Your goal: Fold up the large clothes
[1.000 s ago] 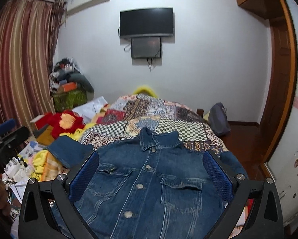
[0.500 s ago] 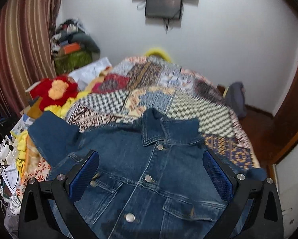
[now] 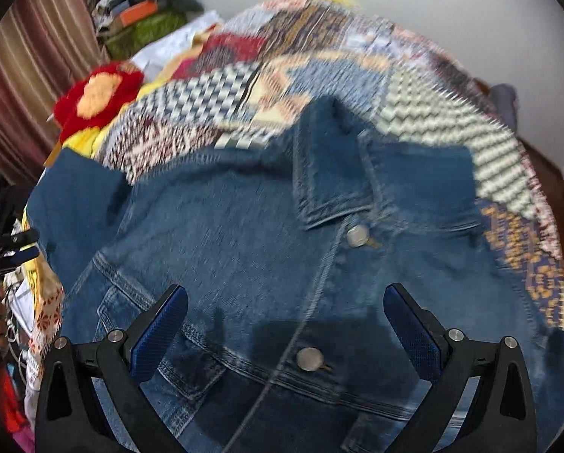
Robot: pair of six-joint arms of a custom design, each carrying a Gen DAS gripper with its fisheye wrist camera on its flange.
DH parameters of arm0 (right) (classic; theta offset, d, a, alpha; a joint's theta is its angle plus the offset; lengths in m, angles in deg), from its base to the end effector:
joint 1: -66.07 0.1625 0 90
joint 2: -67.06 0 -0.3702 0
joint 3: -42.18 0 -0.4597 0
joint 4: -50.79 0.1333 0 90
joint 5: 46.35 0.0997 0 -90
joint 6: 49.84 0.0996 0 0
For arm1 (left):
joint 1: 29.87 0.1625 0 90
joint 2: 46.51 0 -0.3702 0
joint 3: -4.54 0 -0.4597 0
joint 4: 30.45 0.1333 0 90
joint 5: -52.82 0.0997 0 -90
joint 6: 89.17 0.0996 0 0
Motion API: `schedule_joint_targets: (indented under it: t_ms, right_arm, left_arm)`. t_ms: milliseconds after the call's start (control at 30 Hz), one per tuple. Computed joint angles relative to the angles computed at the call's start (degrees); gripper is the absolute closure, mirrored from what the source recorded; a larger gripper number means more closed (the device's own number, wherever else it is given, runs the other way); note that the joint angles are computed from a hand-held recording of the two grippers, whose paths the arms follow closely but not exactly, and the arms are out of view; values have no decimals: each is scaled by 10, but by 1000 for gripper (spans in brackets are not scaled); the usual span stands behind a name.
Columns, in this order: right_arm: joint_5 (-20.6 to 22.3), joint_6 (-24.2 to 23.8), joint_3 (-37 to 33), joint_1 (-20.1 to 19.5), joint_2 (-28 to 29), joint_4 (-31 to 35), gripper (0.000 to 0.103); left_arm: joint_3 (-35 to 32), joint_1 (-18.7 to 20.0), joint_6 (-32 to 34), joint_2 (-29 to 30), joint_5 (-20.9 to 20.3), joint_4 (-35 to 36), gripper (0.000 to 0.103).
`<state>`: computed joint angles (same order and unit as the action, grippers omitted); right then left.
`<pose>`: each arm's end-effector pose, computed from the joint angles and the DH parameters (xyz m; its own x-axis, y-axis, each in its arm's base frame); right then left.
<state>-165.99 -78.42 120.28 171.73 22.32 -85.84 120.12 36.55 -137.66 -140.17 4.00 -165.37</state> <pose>0.2871 -0.7128 0.1089 -0.6361 -0.5584 0.5325 -0.6457 0.7630 0.0287 -0.0273 -0.5597 0.3303 -0.8011 -0.5885 -0.1091 -0.3496 0.6080 -0.7128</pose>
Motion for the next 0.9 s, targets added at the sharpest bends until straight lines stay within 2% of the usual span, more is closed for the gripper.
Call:
schedule_joint_targets:
  t_ms: [100,200,267,333,400,467,533,667,800,900]
  right_arm:
    - [3,-3,-8,0,15,24,0]
    - [4,-8,-15,3,29,48,0]
    - [10,-6,-23,4,37,78,0]
    - [18,-5,-40,6,52,126,0]
    - [10,-13,-42,10,61,137,0]
    - [-4,-27,-34,16,65,120,0]
    - [-8,-37,-30,19,67,114,0]
    - [-2,-19,-46,17,74,133,0]
    - [11,7,-57,12,69,158,0]
    - [20,17,-50,10,53,156,0]
  left_arm:
    - [-14,9,5,19,-1,-5,16]
    - [-35,3,15,41,57,28,21]
    - [-46,-8,18,53,115,64,33]
    - [-48,-13,22,54,143,76,41]
    - [-50,-15,24,55,156,75,51]
    - [-54,-18,18,57,179,89,70]
    - [-57,-24,26,60,199,97,78]
    - [-71,-51,60,75,249,110,86]
    - [-91,-87,165,104,280,30,90]
    - [-114,-110,303,146,260,-98,90]
